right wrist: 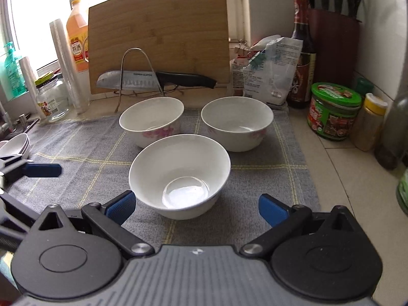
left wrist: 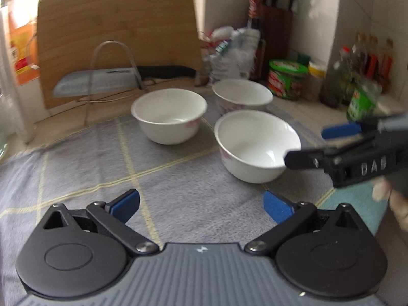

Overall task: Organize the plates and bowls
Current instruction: 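Move the left tool to the white bowls and grasp one bowl's rim, then lift the white bowl off the towel with the left tool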

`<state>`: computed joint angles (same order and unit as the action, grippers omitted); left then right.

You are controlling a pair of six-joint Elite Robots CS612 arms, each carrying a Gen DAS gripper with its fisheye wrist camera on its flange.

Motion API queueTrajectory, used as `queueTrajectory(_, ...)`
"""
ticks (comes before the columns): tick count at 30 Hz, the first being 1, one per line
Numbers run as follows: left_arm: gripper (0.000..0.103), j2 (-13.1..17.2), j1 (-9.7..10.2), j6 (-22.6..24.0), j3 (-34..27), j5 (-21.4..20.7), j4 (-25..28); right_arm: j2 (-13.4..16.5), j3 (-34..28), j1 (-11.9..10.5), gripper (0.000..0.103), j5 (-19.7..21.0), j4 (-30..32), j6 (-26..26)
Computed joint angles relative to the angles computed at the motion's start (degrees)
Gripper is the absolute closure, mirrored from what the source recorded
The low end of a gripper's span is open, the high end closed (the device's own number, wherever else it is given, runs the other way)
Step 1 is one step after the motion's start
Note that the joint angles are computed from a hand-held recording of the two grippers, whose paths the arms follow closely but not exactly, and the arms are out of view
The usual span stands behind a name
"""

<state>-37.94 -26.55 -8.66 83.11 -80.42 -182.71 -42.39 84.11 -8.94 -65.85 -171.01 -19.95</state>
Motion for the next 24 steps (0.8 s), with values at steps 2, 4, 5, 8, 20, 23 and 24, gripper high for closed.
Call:
queueTrajectory(2,0.001,0.7,-0.48,1.7,-1.3,0.7,1.7,0.7,-1.4,-0.3,0.000,1.5,1.8,-1.1)
queueTrajectory(4,0.001,1.4,-0.85,2.6,-2.5,0.7,2.6,1.5,-3.2,-0.5,0.000,2.9,4.6,-2.3)
queueTrajectory(5,0.001,1.8,-0.94,3.0,-3.0,0.5,2.8,1.8,-3.8,-0.5,0.000,3.3,5.6,-2.6)
queueTrajectory(8,0.001,3.2,-1.31,3.9,-5.2,0.5,3.9,2.7,-5.9,-0.8,0.000,4.9,9.3,-3.4)
queueTrajectory(20,0.001,6.9,-1.72,5.3,-10.2,-2.0,1.4,5.0,-11.6,-1.3,0.000,8.6,19.2,-7.8)
queueTrajectory(23,0.002,7.2,-1.74,5.1,-10.7,-2.7,1.6,5.3,-12.5,-1.3,0.000,9.1,20.7,-8.2)
queueTrajectory(24,0.003,7.3,-1.78,5.1,-10.8,-2.6,1.3,5.5,-12.8,-1.3,0.000,9.3,21.2,-8.4)
